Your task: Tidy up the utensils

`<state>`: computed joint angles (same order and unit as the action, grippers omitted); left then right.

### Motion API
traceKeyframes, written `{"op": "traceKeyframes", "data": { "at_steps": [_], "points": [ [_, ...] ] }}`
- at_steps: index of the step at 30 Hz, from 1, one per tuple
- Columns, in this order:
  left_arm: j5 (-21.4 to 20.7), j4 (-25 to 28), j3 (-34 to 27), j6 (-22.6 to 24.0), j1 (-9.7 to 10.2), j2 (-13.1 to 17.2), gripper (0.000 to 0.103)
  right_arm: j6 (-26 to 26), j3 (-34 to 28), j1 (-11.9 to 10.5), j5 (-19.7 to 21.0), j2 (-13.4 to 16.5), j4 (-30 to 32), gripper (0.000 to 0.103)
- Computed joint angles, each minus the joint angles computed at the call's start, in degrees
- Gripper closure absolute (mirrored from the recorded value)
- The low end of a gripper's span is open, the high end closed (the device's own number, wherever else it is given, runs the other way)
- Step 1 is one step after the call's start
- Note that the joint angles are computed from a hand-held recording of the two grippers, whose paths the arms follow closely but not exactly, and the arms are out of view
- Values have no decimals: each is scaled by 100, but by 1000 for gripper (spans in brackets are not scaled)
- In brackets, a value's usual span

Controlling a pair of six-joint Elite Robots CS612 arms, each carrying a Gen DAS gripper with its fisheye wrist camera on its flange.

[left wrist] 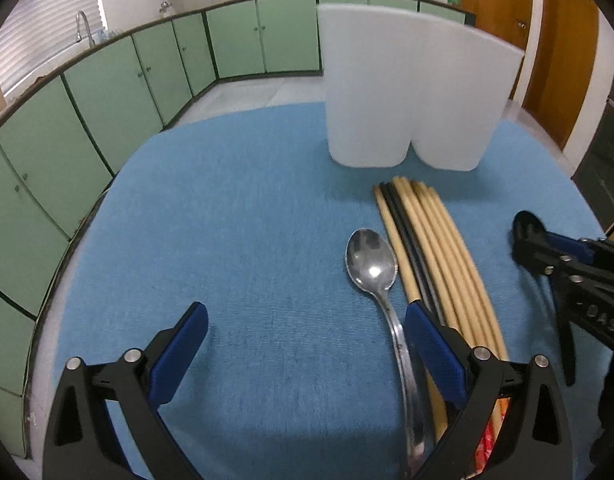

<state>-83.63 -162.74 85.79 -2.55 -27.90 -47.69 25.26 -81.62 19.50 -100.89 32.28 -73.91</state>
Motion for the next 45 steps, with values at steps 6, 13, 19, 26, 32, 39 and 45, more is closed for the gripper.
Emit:
{"op": "traceKeyframes", "data": {
  "at_steps": [6, 13, 19, 26, 32, 39, 45],
  "points": [
    [-26, 105, -138, 68, 67, 76, 5, -57, -1, 72, -158, 37, -25, 74],
    [-57, 95, -218, 112, 166, 125, 6, 36, 79, 131, -332, 3, -12, 74],
    [-311, 64, -282, 189, 184, 135, 6, 45, 178, 155, -398, -37, -35, 74],
    [-215, 380, -701, 164, 152, 325, 6, 194, 198, 106, -207, -71, 32, 71],
    [-277, 586, -853, 96, 144, 415, 13, 263, 327, 70, -60, -193, 179, 66],
    [-646, 683, -1034, 139, 212, 487, 47, 380, 589, 50, -10, -395, 414, 69],
    [-1189, 475, -837, 172, 283, 382, 75, 264, 531, 70, -14, -352, 228, 71]
  ]
}}
